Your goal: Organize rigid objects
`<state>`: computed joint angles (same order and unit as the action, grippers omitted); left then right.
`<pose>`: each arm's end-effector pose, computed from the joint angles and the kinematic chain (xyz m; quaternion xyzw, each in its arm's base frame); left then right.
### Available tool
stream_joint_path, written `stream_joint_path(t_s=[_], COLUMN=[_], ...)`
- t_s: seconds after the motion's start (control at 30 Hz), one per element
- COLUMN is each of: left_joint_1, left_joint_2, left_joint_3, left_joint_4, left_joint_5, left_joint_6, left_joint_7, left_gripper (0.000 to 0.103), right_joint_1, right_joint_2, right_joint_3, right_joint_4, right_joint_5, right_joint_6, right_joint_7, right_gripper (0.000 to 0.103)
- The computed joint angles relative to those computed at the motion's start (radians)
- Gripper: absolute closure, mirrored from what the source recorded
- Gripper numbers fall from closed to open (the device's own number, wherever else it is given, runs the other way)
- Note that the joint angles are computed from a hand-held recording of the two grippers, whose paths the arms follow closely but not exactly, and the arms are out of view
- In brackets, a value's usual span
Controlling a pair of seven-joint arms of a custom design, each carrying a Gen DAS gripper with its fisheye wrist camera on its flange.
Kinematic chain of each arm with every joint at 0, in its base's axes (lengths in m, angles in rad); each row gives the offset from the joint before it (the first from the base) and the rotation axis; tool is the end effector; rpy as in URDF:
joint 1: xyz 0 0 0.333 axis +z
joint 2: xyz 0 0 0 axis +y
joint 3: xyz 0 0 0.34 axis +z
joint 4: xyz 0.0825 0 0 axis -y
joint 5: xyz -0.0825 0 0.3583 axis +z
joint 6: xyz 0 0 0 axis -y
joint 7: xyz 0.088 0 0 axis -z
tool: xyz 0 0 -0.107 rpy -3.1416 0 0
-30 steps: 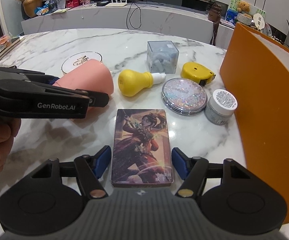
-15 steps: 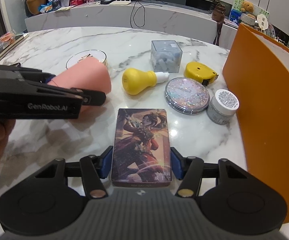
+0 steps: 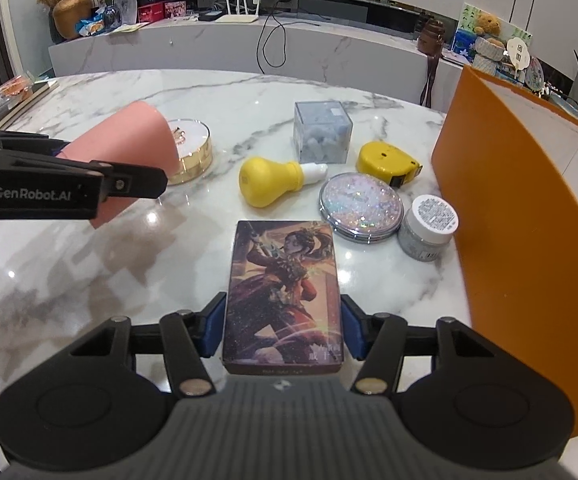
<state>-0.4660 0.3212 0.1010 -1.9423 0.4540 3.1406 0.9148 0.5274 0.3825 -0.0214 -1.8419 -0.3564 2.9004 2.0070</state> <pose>0.5875 -0.2735 0.4563 -0.5788 0.6956 -0.3664 0.2165 0.5762 0.3453 0.4338 -0.7812 0.5229 -0.1963 0.2788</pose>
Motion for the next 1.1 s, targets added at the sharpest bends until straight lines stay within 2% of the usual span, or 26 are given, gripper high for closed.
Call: stream_joint_path(t_s=[0.13,0.23,0.37,0.53,0.63,0.8,0.97,1.1], left_joint_1=[-0.044,-0.058,-0.056,-0.032,-0.031,-0.030,-0.030,-0.047], left_joint_2=[-0.011,-0.018,-0.021,-0.013,0.007,0.063,0.137,0.193], left_joint_3=[0.038,0.044,0.024,-0.028,-0.044,-0.085,-0.138,-0.159], left_joint_4=[0.009,0.021,0.043,0.090,0.150,0.282,0.417,0.512], left_joint_5=[0.040,0.079,0.126,0.151,0.164,0.167,0.114,0.072], left_joint_6=[-0.009,-0.017,-0.031,-0.059,-0.084,-0.113,-0.147,-0.172], left_joint_7=[-0.032,-0.056,-0.082,-0.080,-0.084,-0.050,0.051,0.136], left_gripper=[0.040,0.040,0.040,0.040,0.040,0.040,0.040,0.040], right_joint_1=[0.009,0.020,0.031,0.051,0.086,0.129,0.102,0.064], right_joint_2=[-0.020,-0.033,-0.053,-0.077,-0.094,-0.137,-0.187,-0.217], right_joint_3=[-0.016,-0.035,-0.061,-0.107,-0.170,-0.278,-0.304,-0.304], right_joint_4=[-0.023,-0.035,-0.052,-0.064,-0.059,-0.053,-0.068,-0.069], right_joint_5=[-0.015,-0.041,-0.077,-0.143,-0.234,-0.450,-0.585,-0.672], right_joint_6=[0.027,0.049,0.085,0.117,0.132,0.134,0.120,0.106], right_joint_7=[0.021,0.049,0.093,0.162,0.257,0.500,0.660,0.771], right_gripper=[0.046,0.046,0.046,0.046,0.046,0.046,0.046,0.046])
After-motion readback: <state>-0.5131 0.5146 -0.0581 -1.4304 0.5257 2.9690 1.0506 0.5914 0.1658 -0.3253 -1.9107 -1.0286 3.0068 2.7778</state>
